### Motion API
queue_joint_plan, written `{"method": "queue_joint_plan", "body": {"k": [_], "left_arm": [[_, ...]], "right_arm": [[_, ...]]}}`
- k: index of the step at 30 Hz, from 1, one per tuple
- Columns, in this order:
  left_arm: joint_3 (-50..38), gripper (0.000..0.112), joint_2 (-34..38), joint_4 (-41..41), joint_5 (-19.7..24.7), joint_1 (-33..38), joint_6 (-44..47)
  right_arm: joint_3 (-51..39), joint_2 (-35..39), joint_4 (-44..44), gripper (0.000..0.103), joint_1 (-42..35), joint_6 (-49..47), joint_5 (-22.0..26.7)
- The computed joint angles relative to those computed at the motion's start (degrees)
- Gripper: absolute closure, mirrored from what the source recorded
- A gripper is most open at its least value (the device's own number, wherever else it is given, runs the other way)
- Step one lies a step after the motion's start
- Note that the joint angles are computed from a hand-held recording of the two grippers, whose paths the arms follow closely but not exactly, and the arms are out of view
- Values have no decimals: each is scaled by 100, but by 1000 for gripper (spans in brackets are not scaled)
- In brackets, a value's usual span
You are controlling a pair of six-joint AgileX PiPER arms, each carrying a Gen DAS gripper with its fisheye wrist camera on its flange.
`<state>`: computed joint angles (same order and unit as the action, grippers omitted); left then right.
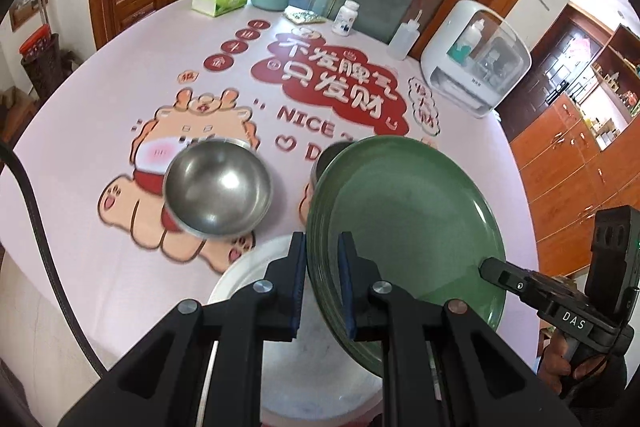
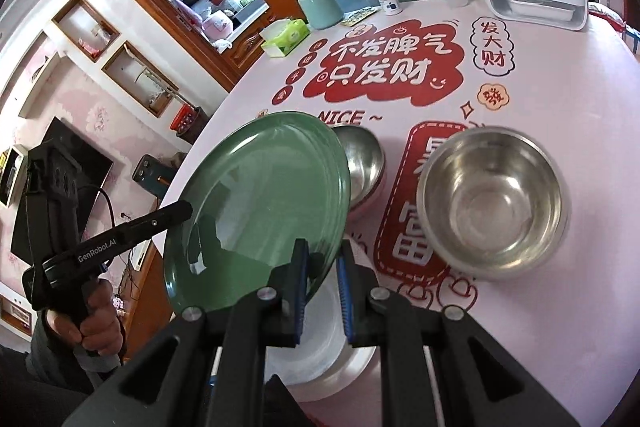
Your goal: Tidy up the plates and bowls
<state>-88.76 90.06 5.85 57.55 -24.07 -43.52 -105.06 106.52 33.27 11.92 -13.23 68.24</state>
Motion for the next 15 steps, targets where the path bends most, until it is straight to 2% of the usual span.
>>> {"method": "queue_joint_plan", "body": {"k": [6, 15], "left_arm": [[529, 99, -250, 162, 44, -185, -281], [1198, 99, -424, 58, -19, -321, -547]], "right_arm": [[771, -346, -142, 89, 197, -210, -328], [1370, -501, -436, 89, 415, -217, -545]]}}
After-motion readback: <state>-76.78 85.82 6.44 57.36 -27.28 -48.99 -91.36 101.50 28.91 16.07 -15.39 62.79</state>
